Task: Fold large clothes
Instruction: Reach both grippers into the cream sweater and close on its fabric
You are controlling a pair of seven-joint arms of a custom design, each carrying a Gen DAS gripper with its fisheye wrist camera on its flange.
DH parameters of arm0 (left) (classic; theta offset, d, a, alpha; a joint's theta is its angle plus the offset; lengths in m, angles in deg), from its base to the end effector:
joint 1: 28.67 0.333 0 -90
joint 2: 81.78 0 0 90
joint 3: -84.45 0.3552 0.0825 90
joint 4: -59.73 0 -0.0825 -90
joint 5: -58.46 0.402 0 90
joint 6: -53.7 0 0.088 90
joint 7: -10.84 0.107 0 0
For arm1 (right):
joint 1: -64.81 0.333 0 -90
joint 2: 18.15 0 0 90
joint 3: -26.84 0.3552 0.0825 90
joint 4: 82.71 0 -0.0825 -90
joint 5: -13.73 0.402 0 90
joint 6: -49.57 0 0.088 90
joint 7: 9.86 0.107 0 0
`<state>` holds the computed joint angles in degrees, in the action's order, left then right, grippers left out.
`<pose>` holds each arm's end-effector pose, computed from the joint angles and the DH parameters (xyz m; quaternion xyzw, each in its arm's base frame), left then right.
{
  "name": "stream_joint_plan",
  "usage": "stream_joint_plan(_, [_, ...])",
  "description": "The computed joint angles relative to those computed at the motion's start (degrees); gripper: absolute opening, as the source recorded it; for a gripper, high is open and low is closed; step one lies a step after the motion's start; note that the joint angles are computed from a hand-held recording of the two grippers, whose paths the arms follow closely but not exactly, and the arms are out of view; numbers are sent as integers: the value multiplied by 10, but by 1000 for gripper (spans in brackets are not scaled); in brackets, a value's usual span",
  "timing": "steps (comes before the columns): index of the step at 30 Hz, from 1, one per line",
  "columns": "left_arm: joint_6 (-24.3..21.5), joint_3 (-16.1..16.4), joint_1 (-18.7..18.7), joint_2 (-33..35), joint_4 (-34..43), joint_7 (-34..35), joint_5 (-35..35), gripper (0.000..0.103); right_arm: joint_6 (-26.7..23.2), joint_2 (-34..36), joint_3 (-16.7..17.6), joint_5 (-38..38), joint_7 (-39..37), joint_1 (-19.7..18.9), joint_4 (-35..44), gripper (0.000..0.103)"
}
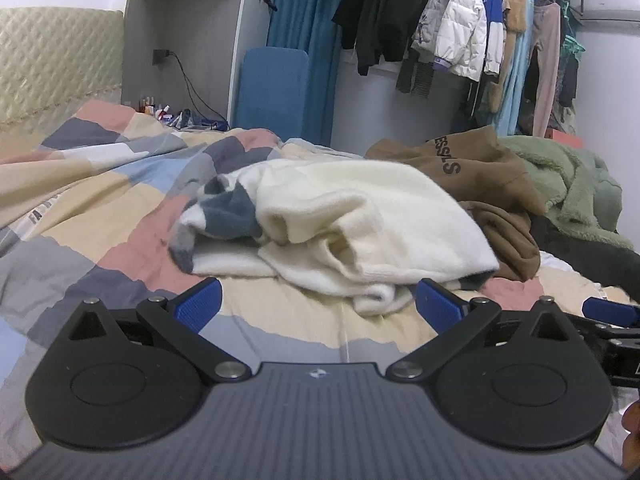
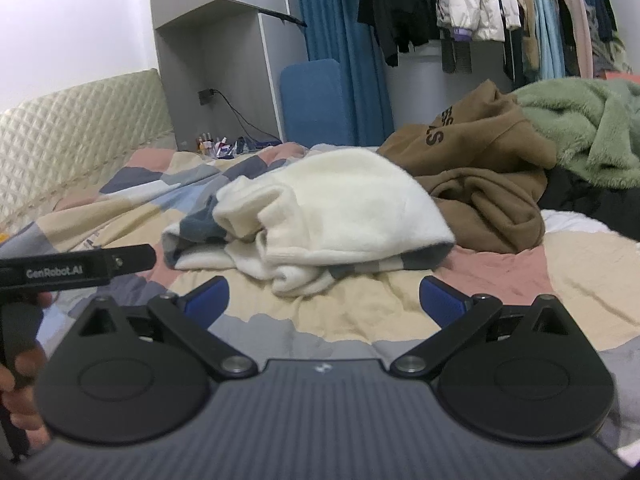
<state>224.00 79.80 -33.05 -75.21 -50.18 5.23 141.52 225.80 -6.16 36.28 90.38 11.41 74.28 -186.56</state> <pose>0.6124 -0.1642 0.5257 -0.6533 0.5501 -0.3885 0.3458 0.6536 0.1312 0.5291 -0.6597 0.5354 -0.2408 0.4692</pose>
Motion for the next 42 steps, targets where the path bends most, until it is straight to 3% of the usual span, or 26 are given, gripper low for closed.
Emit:
stream_joint_plan(9, [54,34,13,73,85,21,-23,103,-13,72,-10,-167,200,12,72,103])
stream_joint_plan(14, [98,36,35,118,110,105,-144,103,-29,136,2,-217,288,6,145,103])
stream_joint_plan(15, [104,31,43,129,116,127,-169,103,-34,153,-12,-240,331,17,165,103])
stream_joint_plan(20, [96,-57,118,196,163,287,-315,103,-70,228,-46,-308,494,38,254,97])
stream_joint_plan(22, [82,-71,128,233,201,314,-354,103,-79,257,-48,-324,544,40,289,97])
stream_joint_plan(24, [40,-104,147,276,250,354,-406,103,-85,282,-44,-335,581,36,321,95])
stream_joint_plan(30, [52,-246,222,411,366,485,-533,103,-112,349,-8,-359,662,9,411,95])
stream_joint_plan(34, [49,-313,230,499,453,558,-578,103,-99,368,46,-349,664,-25,424,87])
stream_joint_plan(35, [37,-329,228,520,478,576,-590,102,-94,364,56,-340,668,-33,414,81])
stream_joint_plan(37, [36,-349,223,552,514,604,-609,98,-70,350,95,-300,664,-58,379,80])
stream_joint_plan(40, [18,-354,199,593,586,641,-632,91,-72,338,123,-254,667,-80,354,80])
stream_joint_plan(42, [4,-331,175,609,629,636,-650,82,-86,343,112,-248,686,-73,363,78])
